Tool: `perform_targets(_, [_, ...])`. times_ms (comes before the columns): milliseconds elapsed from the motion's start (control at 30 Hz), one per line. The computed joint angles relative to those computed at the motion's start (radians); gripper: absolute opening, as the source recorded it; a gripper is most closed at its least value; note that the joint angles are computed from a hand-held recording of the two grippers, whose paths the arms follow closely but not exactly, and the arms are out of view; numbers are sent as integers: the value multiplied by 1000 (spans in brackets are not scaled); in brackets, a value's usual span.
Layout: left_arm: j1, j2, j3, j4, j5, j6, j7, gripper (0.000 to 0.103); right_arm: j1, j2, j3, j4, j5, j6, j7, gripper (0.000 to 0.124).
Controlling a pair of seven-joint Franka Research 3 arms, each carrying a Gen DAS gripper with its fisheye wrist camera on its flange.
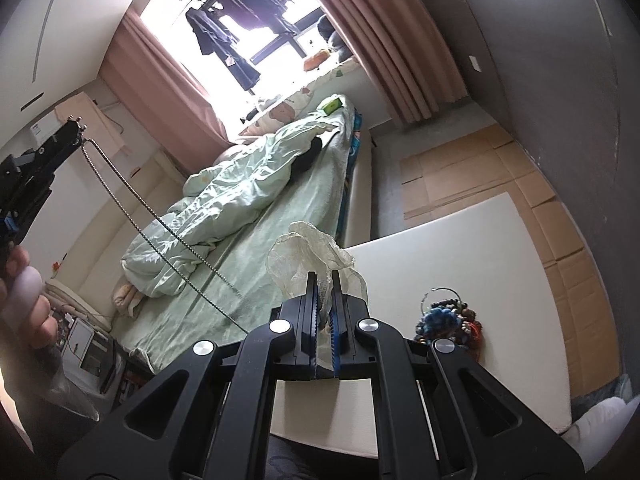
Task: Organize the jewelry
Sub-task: 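Lift the silver chain with the left tool while the right tool holds the white lace cloth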
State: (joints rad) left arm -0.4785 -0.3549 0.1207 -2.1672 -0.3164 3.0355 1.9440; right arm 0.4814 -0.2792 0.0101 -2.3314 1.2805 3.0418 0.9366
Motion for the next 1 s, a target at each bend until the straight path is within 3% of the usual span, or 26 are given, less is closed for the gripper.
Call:
perform_targets(433, [6, 4, 53, -55, -79, -21, 38, 10, 19, 29, 25, 12, -74, 2, 53, 7])
perform_targets(600, [-28, 38, 80, -89, -182, -37, 108, 10, 18, 45, 34, 14, -118, 3, 96, 7])
perform_targets(833, [-54, 128, 112, -107, -439, -85, 257, 10, 21, 90, 47, 38, -170, 7, 154, 7])
perform_targets(900, [-50, 150, 110, -107, -501, -100, 295, 11, 22, 110, 48, 52, -173, 1, 157, 7])
perform_targets(1000, [0, 184, 63, -126, -488, -99, 262, 11, 19, 145, 61, 78, -179, -6, 168, 7])
